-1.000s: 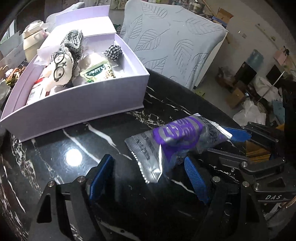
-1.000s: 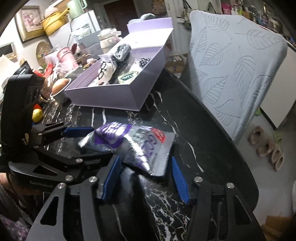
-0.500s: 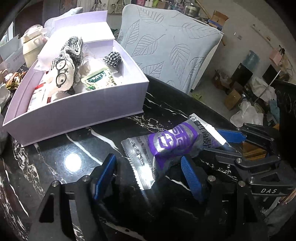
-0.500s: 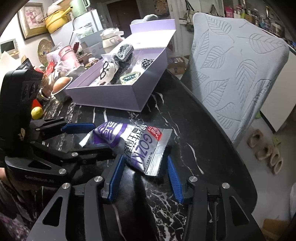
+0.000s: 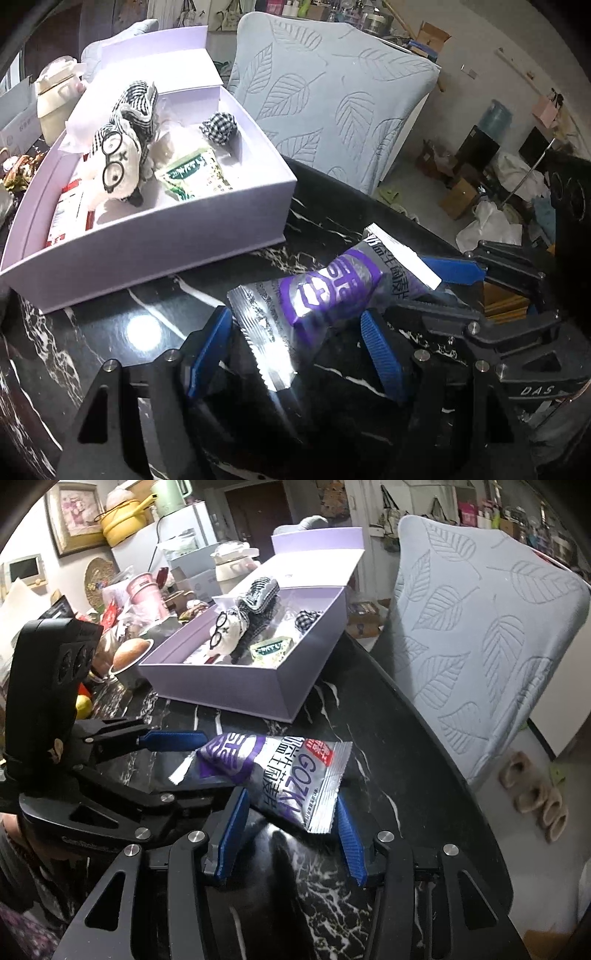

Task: Organize soft objects
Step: 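Close the left gripper on the purple foil packet while the right gripper closes on it too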

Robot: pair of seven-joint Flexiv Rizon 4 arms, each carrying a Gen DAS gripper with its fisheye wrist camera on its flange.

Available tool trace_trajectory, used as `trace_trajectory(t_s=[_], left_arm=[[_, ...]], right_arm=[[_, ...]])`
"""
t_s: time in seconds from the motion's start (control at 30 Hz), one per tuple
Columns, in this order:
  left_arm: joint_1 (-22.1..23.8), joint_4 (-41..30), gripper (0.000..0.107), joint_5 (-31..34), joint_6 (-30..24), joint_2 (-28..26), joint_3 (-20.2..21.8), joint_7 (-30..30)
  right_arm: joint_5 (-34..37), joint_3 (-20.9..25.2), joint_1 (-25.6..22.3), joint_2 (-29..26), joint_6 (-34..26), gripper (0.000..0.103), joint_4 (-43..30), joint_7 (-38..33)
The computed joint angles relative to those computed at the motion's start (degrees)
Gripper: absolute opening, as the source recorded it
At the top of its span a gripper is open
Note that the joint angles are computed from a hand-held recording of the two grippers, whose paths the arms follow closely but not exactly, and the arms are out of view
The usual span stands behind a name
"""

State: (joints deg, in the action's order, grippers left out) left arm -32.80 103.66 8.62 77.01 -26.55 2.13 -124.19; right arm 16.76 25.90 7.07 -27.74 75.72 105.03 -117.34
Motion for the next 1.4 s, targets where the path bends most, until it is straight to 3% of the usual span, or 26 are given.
trace_trajectory(t_s=[0.3, 0.33, 0.47, 0.63, 0.97, 1.23, 1.4], left_arm=[[-1.9, -0.5, 0.067, 2.7, 1.3, -0.4, 2.8, -2.9], [-2.1, -0.6, 0.064, 3.0, 1.2, -0.4, 3.1, -3.3], [-3.1, -1.5, 0.054, 4.6, 0.3, -0.7, 4.6, -5.7], [-7.0, -4.1, 0.044, 11.3, -3.3, -0.4, 8.3, -11.2], [-4.3, -4.4, 0.042, 14.4, -4.9, 0.9, 4.3, -15.2], [1.6, 0.1, 0.042, 5.7, -3.1, 1.0, -2.3, -9.3], [0.1, 0.5, 0.042, 4.6, -1.6, 1.0, -0.4, -9.3]], right_arm=[[-0.8, 0.1, 0.4, -1.0, 2.4, 0.039, 0.0, -1.3], [-1.2, -0.3, 0.9, -1.0, 3.1, 0.031, 0.2, -0.7], [-3.7, -1.4, 2.0, -1.1, 4.8, 0.023, 1.1, 1.7], [-8.0, -4.0, 4.4, -0.8, 8.3, 0.019, 3.1, 7.1], [-10.9, 0.0, 0.3, -0.3, 10.4, 0.018, 5.7, 11.7], [-10.4, 4.8, -4.5, -0.4, 10.2, 0.014, 6.8, 11.8], [-10.3, 4.6, -4.3, -0.2, 10.3, 0.014, 7.2, 11.7]])
